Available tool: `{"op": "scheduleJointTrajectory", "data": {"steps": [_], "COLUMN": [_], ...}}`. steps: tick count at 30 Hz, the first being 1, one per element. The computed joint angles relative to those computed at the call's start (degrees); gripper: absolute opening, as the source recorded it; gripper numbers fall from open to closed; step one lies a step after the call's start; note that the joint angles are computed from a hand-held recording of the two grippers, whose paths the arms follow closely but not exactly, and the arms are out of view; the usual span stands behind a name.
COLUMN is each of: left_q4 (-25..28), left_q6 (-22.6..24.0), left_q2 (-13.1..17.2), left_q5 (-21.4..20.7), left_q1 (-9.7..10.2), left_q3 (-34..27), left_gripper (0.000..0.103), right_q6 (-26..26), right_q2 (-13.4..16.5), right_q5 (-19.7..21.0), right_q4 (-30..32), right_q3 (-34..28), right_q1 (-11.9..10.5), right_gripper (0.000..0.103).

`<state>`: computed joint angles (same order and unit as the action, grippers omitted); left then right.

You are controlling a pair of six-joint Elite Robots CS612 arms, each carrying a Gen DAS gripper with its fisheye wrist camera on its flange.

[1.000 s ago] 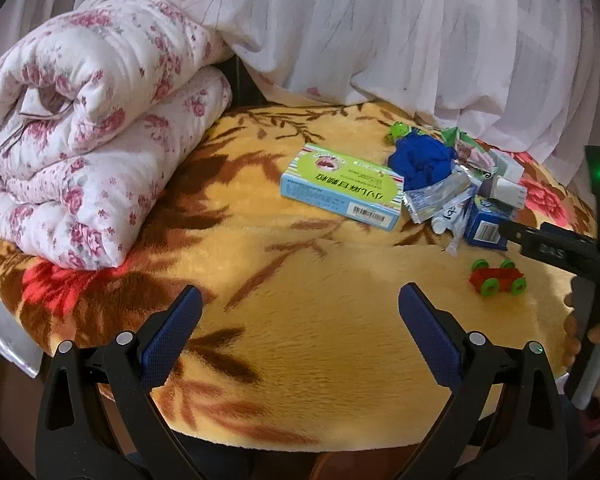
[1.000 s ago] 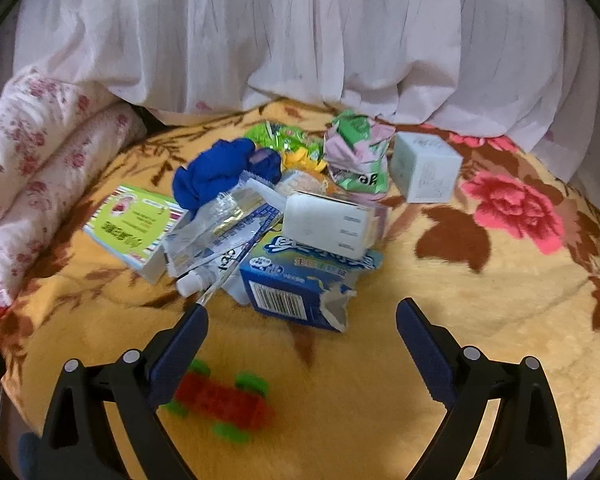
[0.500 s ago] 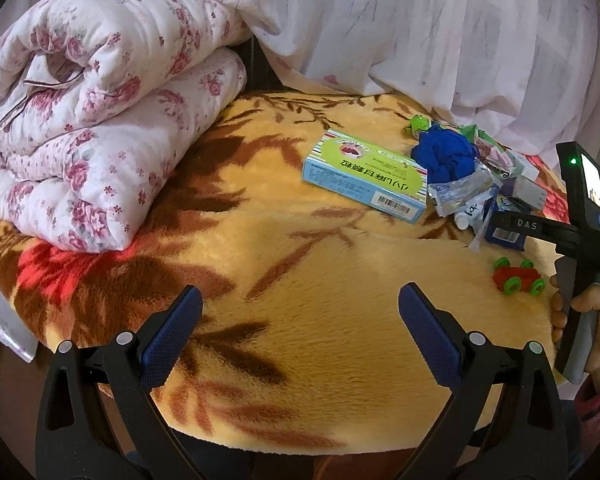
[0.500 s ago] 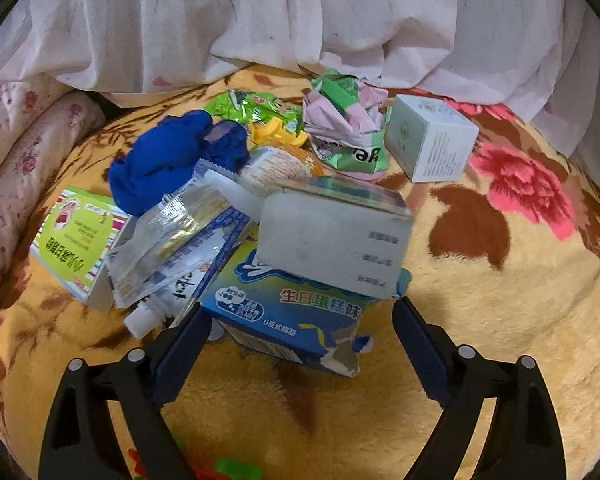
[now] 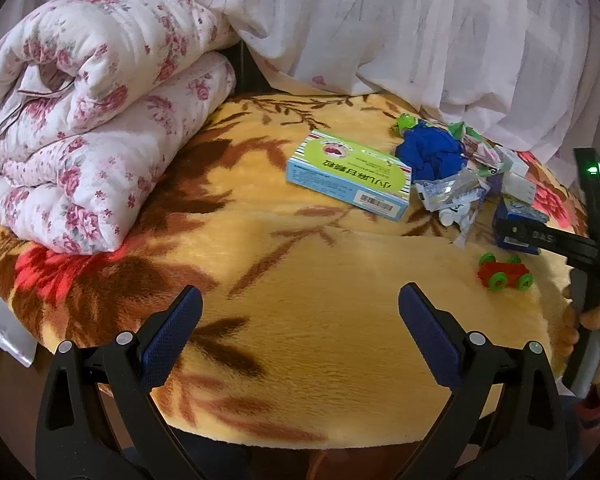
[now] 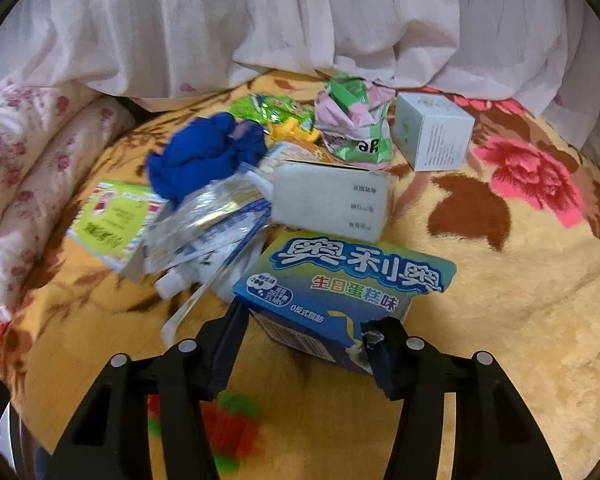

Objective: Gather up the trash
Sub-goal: 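Grasp the blue-white Oreo box with the right tool, then grasp the red toy car with green wheels with the left tool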

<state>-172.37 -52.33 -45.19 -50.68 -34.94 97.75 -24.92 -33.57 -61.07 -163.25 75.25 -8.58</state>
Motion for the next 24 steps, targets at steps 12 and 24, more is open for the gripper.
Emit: {"op": "scheduleJointTrajectory", "data": {"steps": [12, 24], "left_q4": [-3.61, 0.09], "left_q6": [10.16, 18.12], "left_q2": [3.56, 11.58], "left_q5": [-8.28, -15.67], "left_q1": [-0.27, 0.00], "left_q3": [-5.89, -21.52], "left_gripper": [0.096, 0.096], "right_q6": [-3.66, -2.84], "right_q2": [-6.48, -9.33], "right_q5": [10.55, 13.64], "right_q4": [-6.29, -12.45], "right_q3": [10.51, 15.59], "right_q1": [-5.27, -10.12], "right_gripper": [0.055, 0.055]}}
